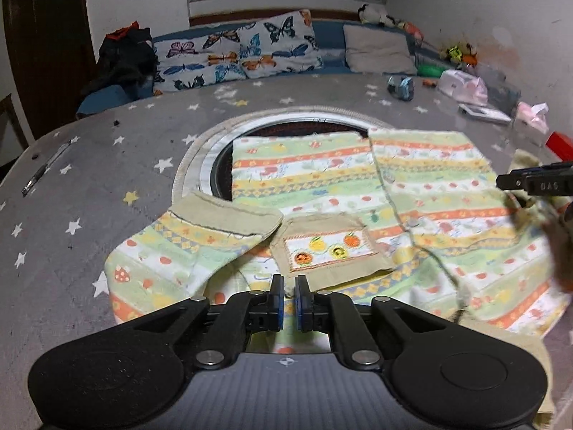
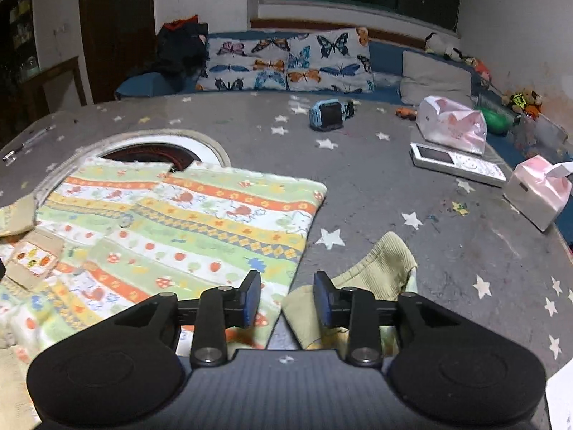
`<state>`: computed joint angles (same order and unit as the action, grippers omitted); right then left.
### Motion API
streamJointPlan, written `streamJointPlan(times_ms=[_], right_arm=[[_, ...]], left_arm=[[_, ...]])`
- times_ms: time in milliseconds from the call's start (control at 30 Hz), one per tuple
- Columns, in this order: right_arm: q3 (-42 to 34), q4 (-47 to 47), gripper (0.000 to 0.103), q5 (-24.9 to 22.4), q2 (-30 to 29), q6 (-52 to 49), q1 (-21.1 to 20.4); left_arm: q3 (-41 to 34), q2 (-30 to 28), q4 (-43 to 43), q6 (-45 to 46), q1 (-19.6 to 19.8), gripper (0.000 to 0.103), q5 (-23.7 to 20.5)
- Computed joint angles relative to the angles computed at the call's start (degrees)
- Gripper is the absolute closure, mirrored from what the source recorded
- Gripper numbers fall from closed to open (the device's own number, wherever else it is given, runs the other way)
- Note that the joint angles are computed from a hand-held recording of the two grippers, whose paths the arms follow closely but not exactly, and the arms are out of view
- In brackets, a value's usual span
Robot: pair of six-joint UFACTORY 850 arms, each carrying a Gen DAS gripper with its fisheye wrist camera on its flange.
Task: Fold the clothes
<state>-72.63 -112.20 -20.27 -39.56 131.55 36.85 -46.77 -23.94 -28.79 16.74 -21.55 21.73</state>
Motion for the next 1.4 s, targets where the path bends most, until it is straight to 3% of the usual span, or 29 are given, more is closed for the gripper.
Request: streamJointPlan(times_ms=[100,200,300,433,700,833,933,1100,1133,1267,1400], right_arm=[[-1.3,-0.7,0.069,0.4,-1.2,-0.2,-0.4],[-2.7,-4.2,0.090,1.9,-2.2,3.1,-0.9],[-5.5,-1.8,0.097,1.5,-4.0,-0.1,-0.7],[-9.8,0.4,0.098,1.4,-6.9,-3.2,-0.6],[-21.8,11.4,0.098,2.7,-14.1,-18.1,-0.5],[-24.9,18.9,0.092,3.3,-15.4,-26.8,-0.7],[-19.9,11.4,0.089,3.5,-12.2,-18.9,-0.6],[-8.3,-1.7,0.069,1.0,-5.2,-5.0,0.1],[-5.9,-3.4,0.069,0.1,-3.9,-3.2,0.2],[2.3,-5.6,0.062,-5.1,0.5,0.6,0.8],[8.2,-4.5,0.061,-10.5,3.1,0.9,1.0]], left_arm=[[0.0,-0.2,0.4,-0.5,0.2,0.094,0.4],[0.0,-0.5,-2.6,2.5,-0.2,0.094,1.7],[-0.1,-1.0,-7.3,7.3,-1.2,0.094,3.8],[-0.7,-2.1,-13.1,12.1,-2.2,0.094,6.5],[-2.1,-3.0,-15.4,12.4,-0.5,0.093,6.8],[-2.3,-3.0,-15.9,13.1,-0.2,0.088,6.7],[-1.9,-2.9,-15.5,12.8,-0.4,0.087,7.2],[-2.2,-3.1,-17.5,14.4,-0.9,0.087,7.6],[-2.2,-3.1,-17.8,14.6,-1.0,0.087,7.7],[-2.2,-3.2,-18.7,15.6,-1.2,0.087,8.1],[-2.4,-3.4,-20.1,16.7,-1.5,0.087,8.5]])
